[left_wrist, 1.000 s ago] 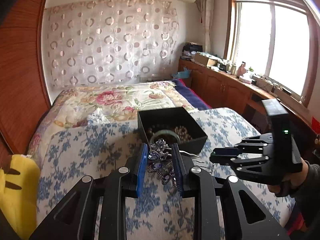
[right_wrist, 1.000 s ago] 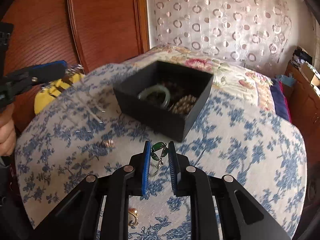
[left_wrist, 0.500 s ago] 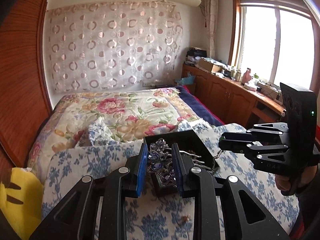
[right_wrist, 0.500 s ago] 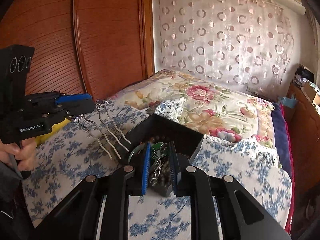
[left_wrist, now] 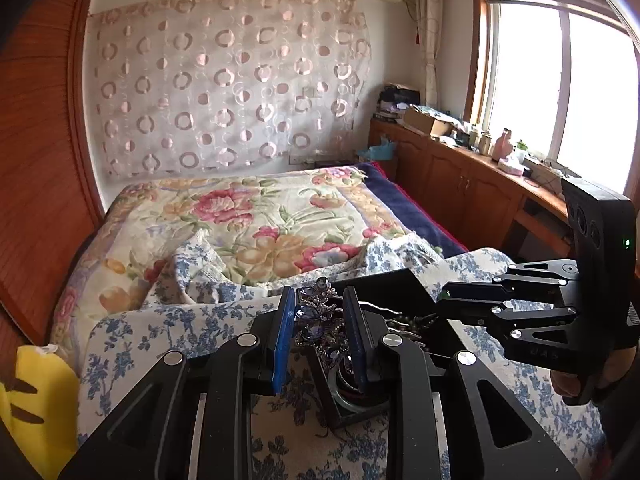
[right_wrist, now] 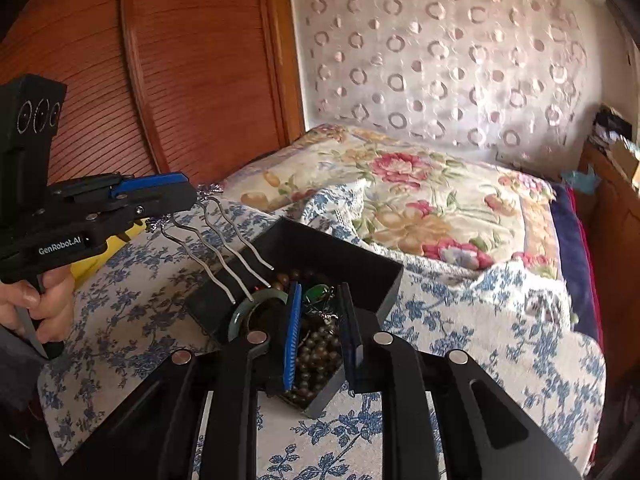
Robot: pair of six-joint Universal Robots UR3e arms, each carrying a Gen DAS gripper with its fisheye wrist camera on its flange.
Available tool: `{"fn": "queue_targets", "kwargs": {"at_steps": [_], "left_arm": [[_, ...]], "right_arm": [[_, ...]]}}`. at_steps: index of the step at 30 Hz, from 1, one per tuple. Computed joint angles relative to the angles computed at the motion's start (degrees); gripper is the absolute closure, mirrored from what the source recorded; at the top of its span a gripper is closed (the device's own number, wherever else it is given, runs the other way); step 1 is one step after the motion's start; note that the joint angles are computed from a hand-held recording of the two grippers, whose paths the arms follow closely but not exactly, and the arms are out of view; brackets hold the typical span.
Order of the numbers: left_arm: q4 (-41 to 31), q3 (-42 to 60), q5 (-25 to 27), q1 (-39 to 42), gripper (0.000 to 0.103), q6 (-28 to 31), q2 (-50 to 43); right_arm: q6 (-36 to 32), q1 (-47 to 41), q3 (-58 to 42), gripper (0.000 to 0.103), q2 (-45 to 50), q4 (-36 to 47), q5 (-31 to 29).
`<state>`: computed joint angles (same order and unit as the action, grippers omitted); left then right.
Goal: Organize jewelry
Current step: 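Drop the hair comb into the black box with the left tool while the right drops the green brooch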
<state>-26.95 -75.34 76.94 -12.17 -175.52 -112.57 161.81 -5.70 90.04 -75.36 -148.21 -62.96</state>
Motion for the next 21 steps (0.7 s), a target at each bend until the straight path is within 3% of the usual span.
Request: {"fn": "queue_targets", "kwargs": {"at_steps": [2, 21], "left_arm": [[-0.6, 1.6, -0.1, -0.2, 0.08, 0.2, -1.4], [-8.0, 15.9, 0.0, -2.9, 0.08, 2.6, -12.3]], "right_arm": [[0.6, -0.4, 1.3, 0.074, -0.3, -1.0, -0.3], [-1.6, -2.6, 14.8, 0.073, -9.2, -3.6, -2.8]]}}
